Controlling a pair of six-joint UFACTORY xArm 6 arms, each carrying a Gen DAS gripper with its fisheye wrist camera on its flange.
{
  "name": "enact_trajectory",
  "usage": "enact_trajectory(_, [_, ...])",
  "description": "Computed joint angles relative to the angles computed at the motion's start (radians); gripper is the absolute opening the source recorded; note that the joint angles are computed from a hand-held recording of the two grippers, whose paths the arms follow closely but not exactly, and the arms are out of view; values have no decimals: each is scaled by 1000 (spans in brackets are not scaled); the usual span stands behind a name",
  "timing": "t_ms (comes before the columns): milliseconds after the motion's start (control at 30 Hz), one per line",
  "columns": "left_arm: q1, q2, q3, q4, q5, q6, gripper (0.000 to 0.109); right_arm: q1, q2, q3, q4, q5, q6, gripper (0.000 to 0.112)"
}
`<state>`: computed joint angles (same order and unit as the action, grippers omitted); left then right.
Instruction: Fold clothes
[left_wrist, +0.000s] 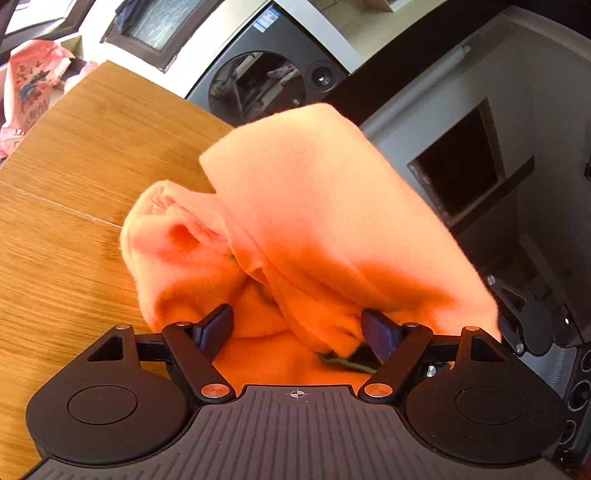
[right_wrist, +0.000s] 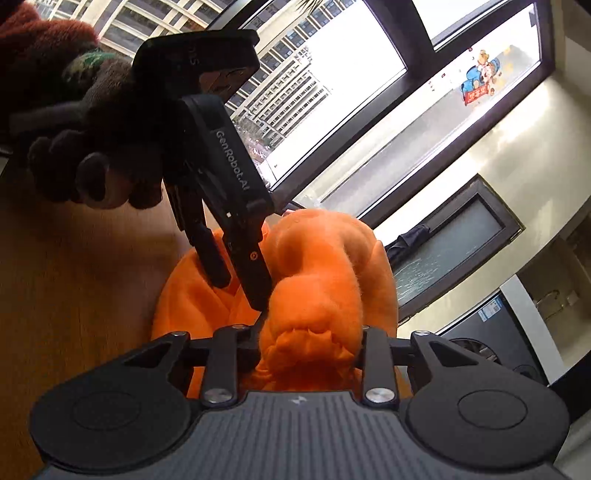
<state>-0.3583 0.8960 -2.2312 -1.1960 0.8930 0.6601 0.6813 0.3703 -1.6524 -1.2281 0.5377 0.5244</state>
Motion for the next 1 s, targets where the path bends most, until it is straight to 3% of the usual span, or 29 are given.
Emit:
enact_trajectory(100, [34,-147,202,-119,-57,121,95,21,22,-8,75,-2,-134,35])
enact_trajectory(167, [50,-193,248,-207,-66,167,96,30,33,-4,113,-10,-220,36])
enact_trajectory(233, [53,-196,236,-279,-56,179,97,40,37,3,159,-9,-280,40])
enact_trajectory(333, [14,-116,96,-337,-41,166,98,59,30,12,163,6,-275,42])
enact_trajectory(433, [-29,27,-119,-253,-42,72,98,41,-6,36,268,-21,-282,48])
enact_trajectory(567, [-50,206,-354,-13,-51,-209,96,-2,-128,132,428,-108,-290,78])
enact_trajectory(600, [-48,213,-353,9,-55,-238,94,-20,-172,172,463,-149,-274,90])
enact_trajectory(667, [-38,200,-308,-11,-54,-238,93,-57,-249,241,555,-228,-250,103])
enact_trajectory(733, [-27,171,-247,-55,-52,-202,93,-94,-307,287,677,-299,-244,103])
enact_trajectory(833, [-26,109,-144,-87,-74,-144,93,-174,-252,203,791,-373,-171,103])
enact_trajectory(900, [-29,64,-74,-101,-97,-108,93,-209,-153,84,881,-335,-162,103])
enact_trajectory(1000, [-41,-35,56,-109,-159,-26,94,-189,-12,-70,918,-117,-217,103])
